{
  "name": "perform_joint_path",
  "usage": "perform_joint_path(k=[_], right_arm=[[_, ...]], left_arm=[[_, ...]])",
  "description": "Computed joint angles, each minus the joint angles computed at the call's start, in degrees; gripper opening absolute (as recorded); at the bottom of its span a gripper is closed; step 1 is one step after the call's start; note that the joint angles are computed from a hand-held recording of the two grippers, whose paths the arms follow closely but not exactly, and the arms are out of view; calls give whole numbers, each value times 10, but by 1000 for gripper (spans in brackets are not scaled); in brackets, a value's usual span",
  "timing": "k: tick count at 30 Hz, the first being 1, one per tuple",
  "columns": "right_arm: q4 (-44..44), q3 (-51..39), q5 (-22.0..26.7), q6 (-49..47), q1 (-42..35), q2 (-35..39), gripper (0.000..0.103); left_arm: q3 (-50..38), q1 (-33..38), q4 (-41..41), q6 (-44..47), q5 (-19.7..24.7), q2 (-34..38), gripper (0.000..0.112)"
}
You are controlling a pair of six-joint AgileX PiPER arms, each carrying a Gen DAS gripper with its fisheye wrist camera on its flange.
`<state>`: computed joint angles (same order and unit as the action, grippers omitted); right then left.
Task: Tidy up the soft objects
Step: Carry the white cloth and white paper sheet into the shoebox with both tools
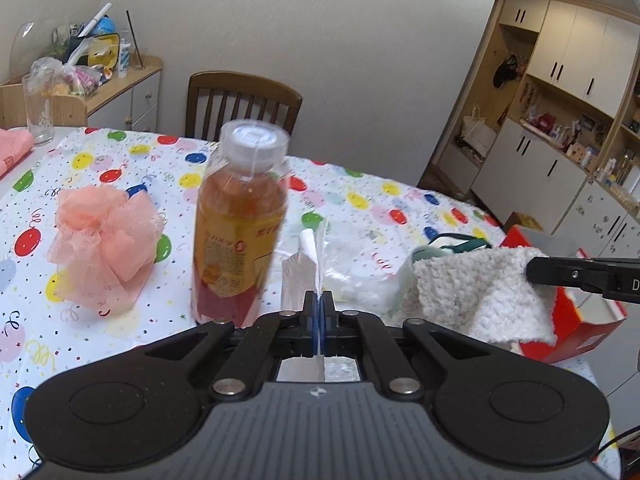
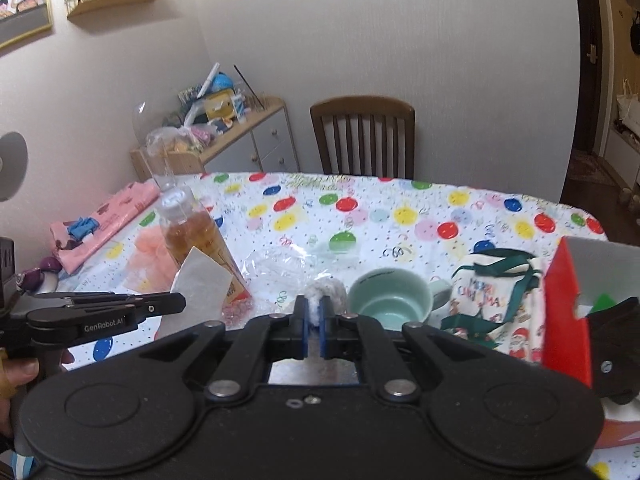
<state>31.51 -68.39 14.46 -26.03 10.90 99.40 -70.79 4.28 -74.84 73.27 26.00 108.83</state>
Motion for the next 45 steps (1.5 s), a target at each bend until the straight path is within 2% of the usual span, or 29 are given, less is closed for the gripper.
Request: perform_joint_path(k=[12,23,32,36,40,45], right_arm=[[139,61,64,-138,-111,-120,4],[216,37,151,-274,-274,-167,4],[282,0,214,-373,-402,-143,4],[296,-16,242,-402,-448,-121,4],[305,-36,273,-422,-493,-94,4],[301,-75,297,-430,-529,-51,4]], left_arm=[[-14,-33,77,-122,56,-66,1],[-93,-159,215,-280,39,-75,1],[-220,-274,340,-439,28,-9,1],[-296,-322,407,-516,37,38,1],[-383,-365,469,-587,57,92,1],[-533,-407,539,-669,112,184,1]])
